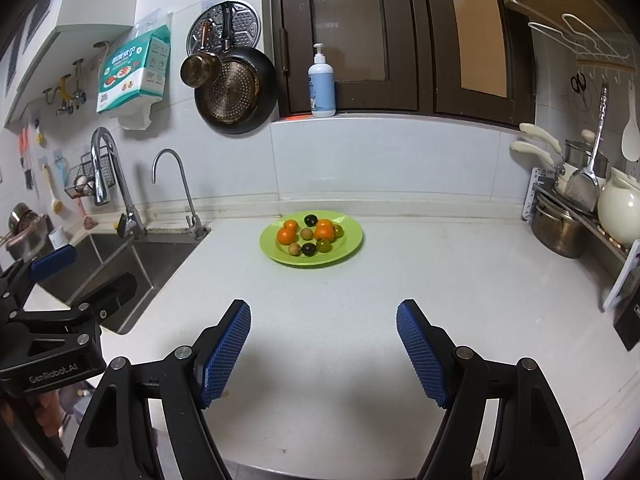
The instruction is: Organize fruits
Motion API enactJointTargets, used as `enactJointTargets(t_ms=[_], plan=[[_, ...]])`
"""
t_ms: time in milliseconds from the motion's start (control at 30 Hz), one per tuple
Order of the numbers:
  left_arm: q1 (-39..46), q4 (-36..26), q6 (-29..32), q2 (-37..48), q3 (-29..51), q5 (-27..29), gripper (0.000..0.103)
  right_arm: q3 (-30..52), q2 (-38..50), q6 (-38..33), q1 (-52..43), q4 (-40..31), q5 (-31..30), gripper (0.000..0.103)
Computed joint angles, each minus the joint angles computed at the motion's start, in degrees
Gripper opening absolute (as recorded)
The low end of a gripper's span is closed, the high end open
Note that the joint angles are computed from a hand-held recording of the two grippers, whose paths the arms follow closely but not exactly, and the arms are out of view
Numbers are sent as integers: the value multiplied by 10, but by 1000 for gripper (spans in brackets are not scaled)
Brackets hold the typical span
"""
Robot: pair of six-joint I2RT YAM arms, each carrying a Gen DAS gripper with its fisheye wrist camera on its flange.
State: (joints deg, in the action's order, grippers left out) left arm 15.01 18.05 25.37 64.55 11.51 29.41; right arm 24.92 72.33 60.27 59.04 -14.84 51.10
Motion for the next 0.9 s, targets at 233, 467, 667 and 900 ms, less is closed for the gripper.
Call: enactJointTargets(t_ms=[233,467,667,900], plan=[[15,10,6,5,-4,9,103,4,7,3,5,0,0,76],[24,10,11,5,-5,16,103,7,11,-5,4,6,-1,76],[34,8,15,6,-5,22,103,7,13,-8,3,11,-3,76],[35,12,15,15,-1,22,103,9,19,-10,3,15,-4,76]])
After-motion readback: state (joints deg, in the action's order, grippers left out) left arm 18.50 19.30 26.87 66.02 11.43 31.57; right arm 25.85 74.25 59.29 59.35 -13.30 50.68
